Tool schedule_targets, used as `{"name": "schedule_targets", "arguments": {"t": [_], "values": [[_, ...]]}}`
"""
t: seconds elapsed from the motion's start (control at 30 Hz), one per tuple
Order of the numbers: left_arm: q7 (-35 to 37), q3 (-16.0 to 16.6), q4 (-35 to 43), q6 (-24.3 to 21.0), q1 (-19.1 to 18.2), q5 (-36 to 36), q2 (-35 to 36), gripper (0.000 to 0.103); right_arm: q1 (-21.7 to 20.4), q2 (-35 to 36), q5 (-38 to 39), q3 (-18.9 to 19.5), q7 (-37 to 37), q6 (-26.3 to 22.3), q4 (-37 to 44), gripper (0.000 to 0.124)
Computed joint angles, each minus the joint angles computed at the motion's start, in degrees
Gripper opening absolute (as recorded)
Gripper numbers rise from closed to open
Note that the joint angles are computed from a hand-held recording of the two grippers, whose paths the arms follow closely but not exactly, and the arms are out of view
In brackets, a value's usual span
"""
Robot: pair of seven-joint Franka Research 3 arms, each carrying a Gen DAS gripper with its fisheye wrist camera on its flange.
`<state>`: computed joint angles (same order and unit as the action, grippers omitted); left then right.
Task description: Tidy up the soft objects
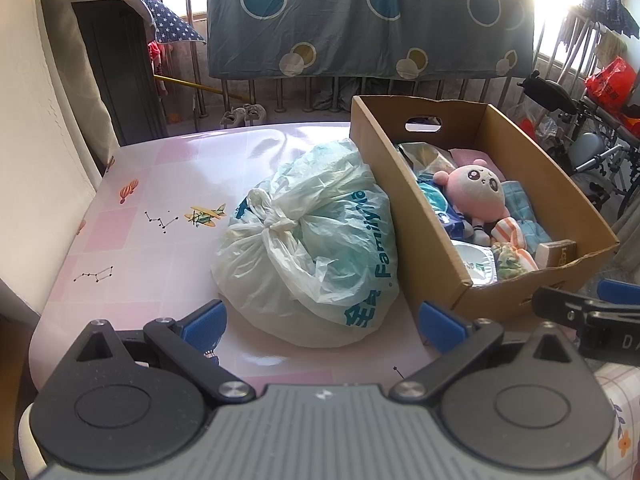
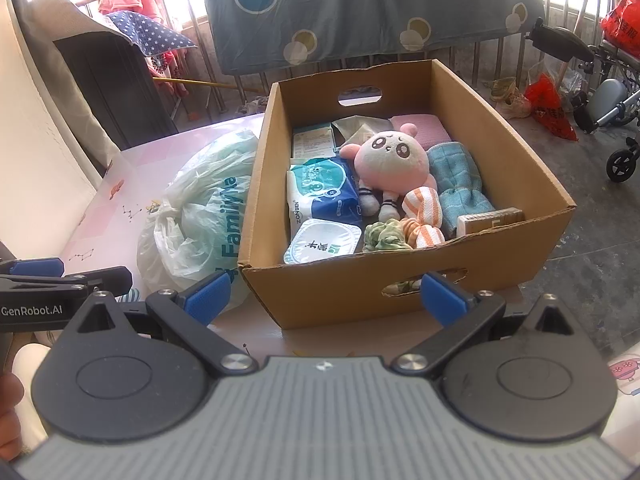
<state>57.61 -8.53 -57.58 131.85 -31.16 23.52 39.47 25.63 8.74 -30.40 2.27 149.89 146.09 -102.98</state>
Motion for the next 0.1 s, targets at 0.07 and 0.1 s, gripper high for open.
{"name": "schedule_targets", "arguments": {"t": [0.07, 0.1], "values": [[0.02, 0.00, -0.01, 0.00, 0.00, -0.01, 0.00, 0.103, 0.03, 0.03, -0.03, 0.00, 0.05, -0.02, 0.04, 0.102], [-0.02, 0.02, -0.03, 0.01, -0.02, 0.00, 0.00, 0.103, 0.05, 0.06, -0.04, 0.00, 0.09, -0.05, 0.09, 0.102]]}}
